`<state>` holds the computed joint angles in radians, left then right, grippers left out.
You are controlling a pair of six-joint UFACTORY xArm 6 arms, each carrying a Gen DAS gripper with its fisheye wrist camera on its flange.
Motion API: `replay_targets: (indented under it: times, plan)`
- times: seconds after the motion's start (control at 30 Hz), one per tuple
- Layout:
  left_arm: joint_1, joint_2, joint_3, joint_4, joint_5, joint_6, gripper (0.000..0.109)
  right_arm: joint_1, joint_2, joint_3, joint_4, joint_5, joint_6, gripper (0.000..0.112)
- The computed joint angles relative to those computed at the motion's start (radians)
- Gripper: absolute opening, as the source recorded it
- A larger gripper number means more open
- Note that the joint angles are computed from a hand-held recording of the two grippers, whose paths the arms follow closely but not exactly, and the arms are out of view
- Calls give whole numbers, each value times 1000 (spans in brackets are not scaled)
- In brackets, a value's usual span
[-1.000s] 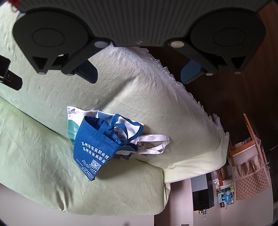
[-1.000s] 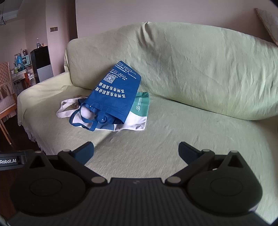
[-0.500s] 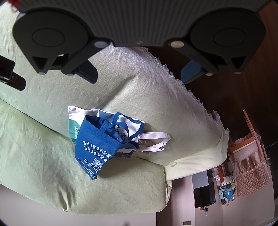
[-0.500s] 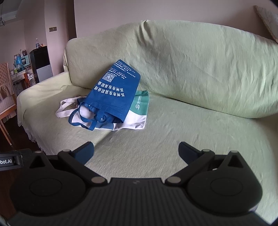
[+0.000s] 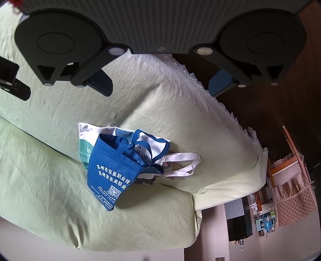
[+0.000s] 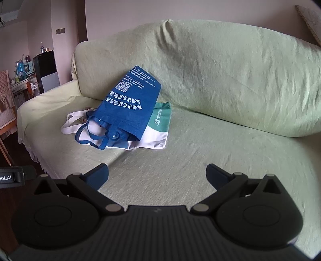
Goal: Fold shopping bag
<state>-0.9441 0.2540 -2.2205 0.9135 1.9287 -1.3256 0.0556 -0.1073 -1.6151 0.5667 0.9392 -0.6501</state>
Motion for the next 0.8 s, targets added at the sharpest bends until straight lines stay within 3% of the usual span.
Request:
replay_targets:
  times: [0.57,0.8]
  plan:
    - [193,19,18,-95,-154,126,102,55,201,-168,-59,-28,5,102]
    - [275,-22,133,-134,-267,173,102,88,291,-221,-37,-85,-46,102]
